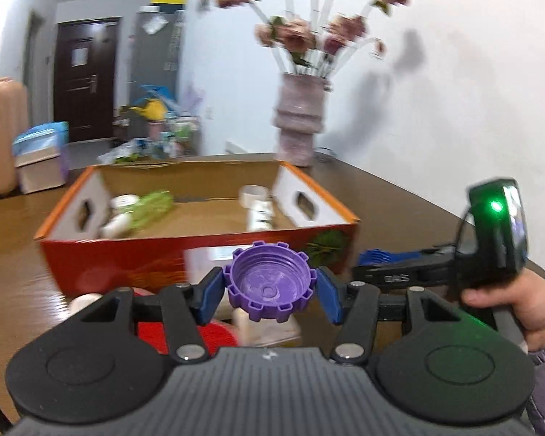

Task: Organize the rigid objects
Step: 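Grasp the purple cap with the left tool while the right tool grasps the blue cap, then carry the purple and blue caps over the box and open both tools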

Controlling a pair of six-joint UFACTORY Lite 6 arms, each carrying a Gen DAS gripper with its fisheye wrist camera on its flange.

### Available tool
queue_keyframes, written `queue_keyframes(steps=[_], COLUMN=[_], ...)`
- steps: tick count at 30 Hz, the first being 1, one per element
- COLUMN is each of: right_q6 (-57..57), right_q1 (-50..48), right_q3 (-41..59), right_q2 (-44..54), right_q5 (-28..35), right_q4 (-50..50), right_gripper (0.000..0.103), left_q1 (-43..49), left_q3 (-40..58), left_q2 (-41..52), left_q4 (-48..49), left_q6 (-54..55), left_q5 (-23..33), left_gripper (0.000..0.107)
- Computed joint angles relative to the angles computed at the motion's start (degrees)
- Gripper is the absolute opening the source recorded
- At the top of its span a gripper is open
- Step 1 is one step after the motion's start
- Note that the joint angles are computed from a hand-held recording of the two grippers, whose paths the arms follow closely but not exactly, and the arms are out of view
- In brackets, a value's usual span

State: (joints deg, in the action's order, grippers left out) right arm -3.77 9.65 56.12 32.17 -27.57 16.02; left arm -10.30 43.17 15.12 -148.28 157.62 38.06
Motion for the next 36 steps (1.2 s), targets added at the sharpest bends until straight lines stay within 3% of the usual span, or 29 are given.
queue_keyframes(steps=[4,11,16,21,28,33,36], right_q6=[-4.02,-4.65,-14.24,-21.53,-25.02,-28.27,-29.94], right_q1=[1.15,7.95,23.82,44.41,70.92,80.54,82.85], right_q3=[-0.89,-13.14,-24.15,-29.70,-25.41,-19.72,-17.78], right_q2=[-0.32,-10.58,-23.69,-33.97,-33.56,-29.11,-28.08], right_q5=[-1.28,-9.99,-20.40,-32.34,-48.80,-54.81,-56.69], right_q4=[5.80,13.41,31.73,51.27,72.31,79.59,81.07], right_gripper=[0.052,0.052,0.052,0.052,0.052,0.052,0.052], left_q1=[3.97,14.90,24.48,37.84,64.70,81.08,86.08], left_q3=[-4.11,-12.68,-20.70,-28.21,-30.70,-30.26,-29.45], left_q2=[-3.57,-14.29,-25.59,-38.61,-45.96,-44.70,-43.53], left_q4=[-2.39,6.36,12.12,23.74,47.93,59.72,62.92], left_q6=[2.18,-4.50,-6.76,-12.66,-25.78,-26.07,-26.19], left_q5=[1.44,4.86,8.81,14.77,32.22,44.50,47.96], left_gripper=[0.056,0.056,0.056,0.056,0.056,0.056,0.056])
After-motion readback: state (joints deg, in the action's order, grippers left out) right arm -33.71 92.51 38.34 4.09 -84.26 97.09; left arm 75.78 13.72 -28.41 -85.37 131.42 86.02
